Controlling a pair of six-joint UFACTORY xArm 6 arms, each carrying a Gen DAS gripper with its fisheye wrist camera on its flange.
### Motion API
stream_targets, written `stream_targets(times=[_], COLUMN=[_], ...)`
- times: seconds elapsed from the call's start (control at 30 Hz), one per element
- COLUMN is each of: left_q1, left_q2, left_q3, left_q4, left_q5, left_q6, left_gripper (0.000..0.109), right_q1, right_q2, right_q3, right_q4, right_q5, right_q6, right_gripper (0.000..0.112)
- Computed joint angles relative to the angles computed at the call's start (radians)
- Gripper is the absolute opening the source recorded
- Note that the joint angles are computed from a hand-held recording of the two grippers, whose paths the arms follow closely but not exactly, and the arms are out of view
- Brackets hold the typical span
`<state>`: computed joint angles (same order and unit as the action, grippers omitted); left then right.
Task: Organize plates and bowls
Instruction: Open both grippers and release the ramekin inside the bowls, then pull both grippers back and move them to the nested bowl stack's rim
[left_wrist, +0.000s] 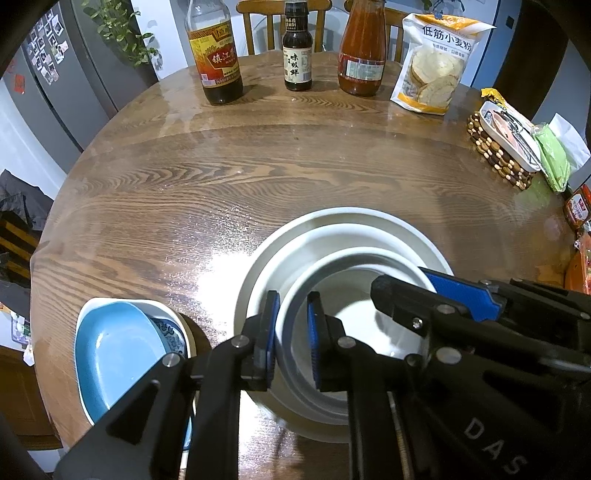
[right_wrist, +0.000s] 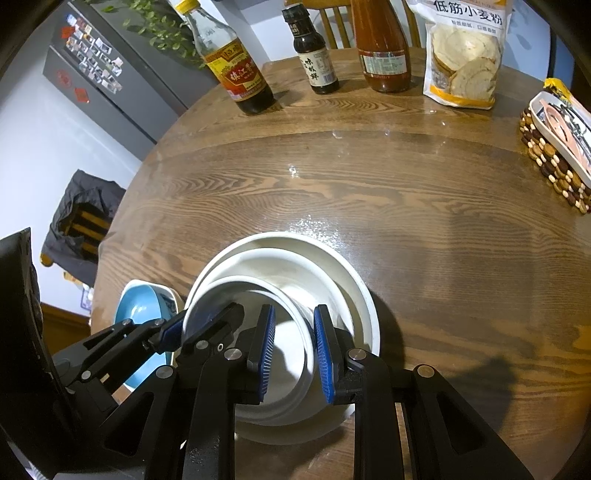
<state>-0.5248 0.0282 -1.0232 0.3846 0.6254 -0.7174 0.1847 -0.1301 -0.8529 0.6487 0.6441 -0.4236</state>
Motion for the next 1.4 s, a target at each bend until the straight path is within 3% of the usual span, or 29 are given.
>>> stream_targets(times=[0.6, 0.87, 0.97, 1.0, 1.03, 1.07, 1.4], left_q1=[-0.011, -0.011, -0.007, -0.005, -0.003, -0.004, -0.012], left_q2=[-0.048, -0.076, -0.092, -0.094, -0.098, -0.104, -0.147], left_q3=[0.033, 0.053, 0.062, 0.063, 0.068, 0.072, 0.083], left_q4=[0.058, 0.094, 0.106, 0.105, 0.102, 0.114, 0.176], left_q5=[-0.001, 0.004, 0.004, 0.001, -0.011, -0.015, -0.02], left_q6=[-0.051, -0.097, -0.116, -0.116, -0.116, -0.128, -0.171], left_gripper=[0.019, 0.034, 0.04, 0.045, 0.056, 0.061, 0.062], right_q1=[0.003, -0.004, -0.011, -0.017, -0.022, -0.023, -0.041], right_q2=[-0.059, -0.086, -0.099, -0.101, -0.104, -0.11, -0.155], right_q3=[0.04, 0.056, 0.067, 0.065, 0.065, 0.068, 0.077], right_q4=[-0.006, 0.005, 0.002, 0.024, 0.046, 0.054, 0.117], right_q5=[-0.018, -0.022, -0.036, -0.026, -0.014, -0.012, 0.01], right_q6=[0.01, -0.005, 0.001, -0.012, -0.029, -0.034, -0.099], right_gripper=[0.03, 0.032, 0.047, 0.061, 0.074, 0.076, 0.077])
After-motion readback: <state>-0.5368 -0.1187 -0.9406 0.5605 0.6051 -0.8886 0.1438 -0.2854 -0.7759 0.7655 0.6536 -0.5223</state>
